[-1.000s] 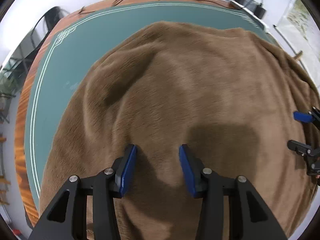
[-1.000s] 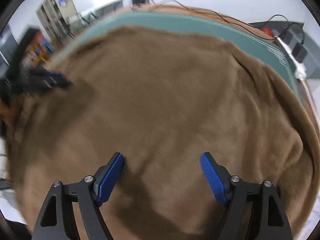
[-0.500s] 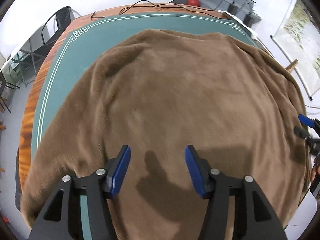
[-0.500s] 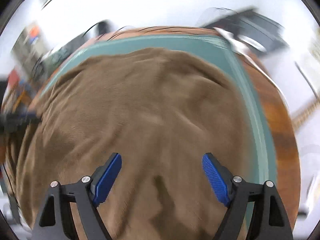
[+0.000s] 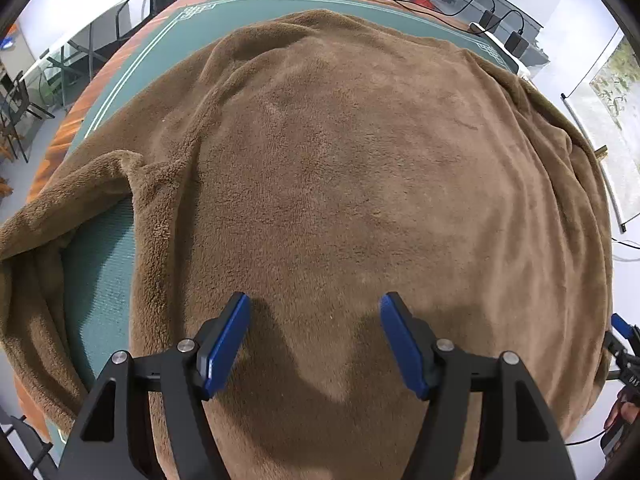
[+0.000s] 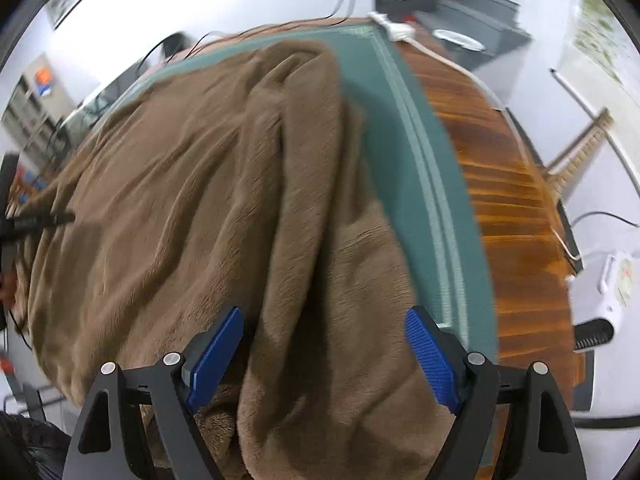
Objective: Fold clothes
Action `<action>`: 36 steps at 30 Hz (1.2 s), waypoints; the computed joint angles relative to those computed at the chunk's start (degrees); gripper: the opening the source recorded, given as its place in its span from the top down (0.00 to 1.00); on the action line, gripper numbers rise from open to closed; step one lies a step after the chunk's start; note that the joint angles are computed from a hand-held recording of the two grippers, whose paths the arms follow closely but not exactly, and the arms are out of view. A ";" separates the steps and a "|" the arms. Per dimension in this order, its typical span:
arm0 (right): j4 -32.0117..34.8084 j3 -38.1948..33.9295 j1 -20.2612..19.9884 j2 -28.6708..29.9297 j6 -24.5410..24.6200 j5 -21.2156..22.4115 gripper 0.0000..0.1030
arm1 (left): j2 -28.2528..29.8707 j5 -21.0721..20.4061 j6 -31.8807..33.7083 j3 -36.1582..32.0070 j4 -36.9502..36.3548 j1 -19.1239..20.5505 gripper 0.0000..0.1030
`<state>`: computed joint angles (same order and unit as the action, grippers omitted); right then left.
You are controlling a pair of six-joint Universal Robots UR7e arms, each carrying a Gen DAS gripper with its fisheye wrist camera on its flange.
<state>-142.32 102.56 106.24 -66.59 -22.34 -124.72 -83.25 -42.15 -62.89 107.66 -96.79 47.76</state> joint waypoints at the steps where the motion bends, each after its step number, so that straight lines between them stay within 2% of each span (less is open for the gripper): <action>1: -1.28 0.07 0.24 0.89 -1.18 -1.82 0.17 | -0.08 0.27 -0.91 -0.05 0.81 -0.10 0.27; 5: -11.97 -0.45 0.90 5.50 -9.14 -12.60 0.17 | -1.24 0.88 -4.45 0.56 3.44 -0.32 0.23; 7: -14.72 -2.34 -0.09 6.39 -8.60 -15.34 0.17 | -2.12 0.76 -6.52 1.05 4.97 -0.24 0.23; 10: -27.65 -3.89 0.22 8.85 -15.50 -22.41 0.17 | -3.67 0.14 -9.80 1.98 7.18 0.05 0.23; 12: -31.41 -4.05 0.45 8.36 -17.61 -22.82 0.17 | -4.42 -0.05 -11.35 2.56 8.06 0.05 0.23; 14: -28.23 -1.64 0.83 4.48 -14.95 -17.15 0.17 | -4.43 0.07 -12.05 2.73 8.61 -0.20 0.23; 16: -25.02 3.37 1.49 -0.90 -15.20 -10.18 0.17 | -3.65 0.14 -12.40 2.17 9.34 -0.27 0.23; 20: -11.14 10.90 3.60 -9.85 -17.12 1.67 0.17 | -2.47 0.16 -13.00 1.46 9.18 -0.18 0.23; 22: -4.71 13.56 3.86 -13.50 -15.50 5.54 0.17 | -2.15 0.30 -13.27 1.35 8.92 -0.16 0.23; 25: -1.72 15.74 2.86 -14.49 -11.97 8.36 0.17 | -1.79 0.44 -13.17 1.32 7.96 -0.05 0.23; 29: -2.74 16.63 1.56 -12.80 -9.42 9.44 0.17 | -0.77 0.13 -11.47 1.03 6.29 -0.29 0.23; 33: -3.42 16.38 1.08 -10.71 -10.07 9.91 0.19 | -0.45 -0.05 -10.69 1.18 5.77 -0.63 0.22; 35: -3.41 16.25 1.23 -9.89 -10.19 9.95 0.22 | -0.45 -0.24 -11.38 1.51 5.73 -0.52 0.22; 36: -2.97 16.08 1.21 -9.72 -10.01 10.11 0.27 | -0.49 -0.23 -11.82 1.69 5.81 -0.50 0.22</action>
